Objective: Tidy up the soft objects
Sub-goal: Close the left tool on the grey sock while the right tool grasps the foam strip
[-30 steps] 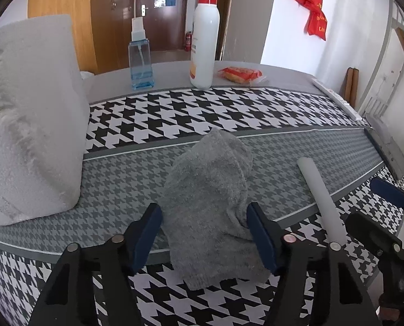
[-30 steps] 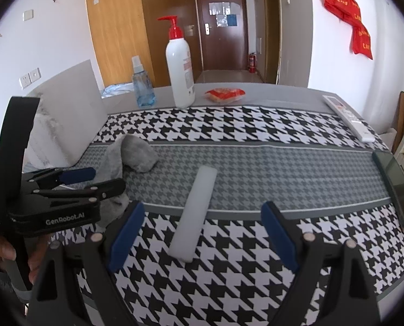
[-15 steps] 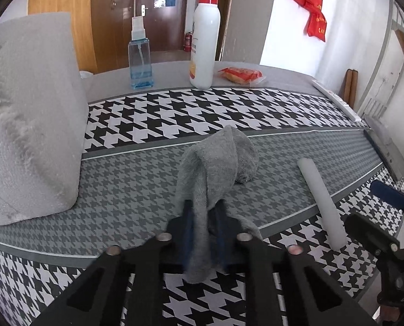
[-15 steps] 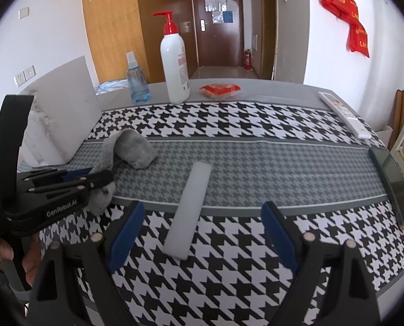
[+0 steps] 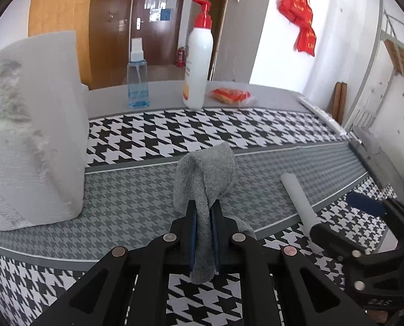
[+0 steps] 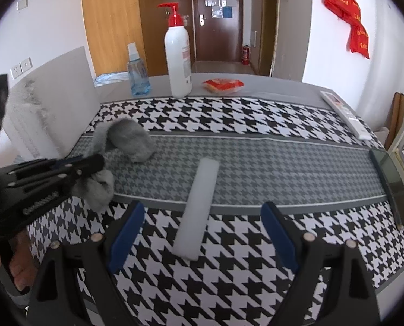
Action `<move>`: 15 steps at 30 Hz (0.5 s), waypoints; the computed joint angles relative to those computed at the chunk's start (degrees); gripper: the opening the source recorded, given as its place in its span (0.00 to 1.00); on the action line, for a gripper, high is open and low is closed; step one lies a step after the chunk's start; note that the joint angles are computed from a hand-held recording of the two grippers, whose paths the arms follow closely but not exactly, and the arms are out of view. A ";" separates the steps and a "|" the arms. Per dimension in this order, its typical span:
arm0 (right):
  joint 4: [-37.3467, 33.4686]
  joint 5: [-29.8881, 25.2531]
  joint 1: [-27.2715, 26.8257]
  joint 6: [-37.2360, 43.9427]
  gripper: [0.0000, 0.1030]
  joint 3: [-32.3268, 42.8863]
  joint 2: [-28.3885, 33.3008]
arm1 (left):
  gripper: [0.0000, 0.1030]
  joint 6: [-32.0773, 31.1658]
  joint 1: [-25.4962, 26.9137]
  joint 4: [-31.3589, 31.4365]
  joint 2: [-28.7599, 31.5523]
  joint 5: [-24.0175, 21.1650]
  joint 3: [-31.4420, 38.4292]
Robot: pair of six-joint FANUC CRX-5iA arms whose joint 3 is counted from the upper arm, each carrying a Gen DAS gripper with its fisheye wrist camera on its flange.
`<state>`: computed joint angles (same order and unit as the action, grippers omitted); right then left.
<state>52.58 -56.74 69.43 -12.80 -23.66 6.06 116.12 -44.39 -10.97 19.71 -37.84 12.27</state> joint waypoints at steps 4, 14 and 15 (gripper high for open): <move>-0.55 -0.18 0.07 1.02 0.88 0.80 0.61 | 0.10 0.17 0.24 0.49 -2.32 2.83 -2.76; -1.55 -0.03 -0.50 2.32 0.87 1.93 1.48 | 0.10 2.99 -0.11 -2.84 -7.39 6.83 -6.99; -1.61 -0.14 -0.51 2.40 0.87 2.05 1.62 | 0.10 3.48 -0.24 -3.55 -7.79 6.92 -7.17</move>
<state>50.97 -56.88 68.92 -10.40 -21.61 7.68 119.60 -44.63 -14.52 11.92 -30.92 5.10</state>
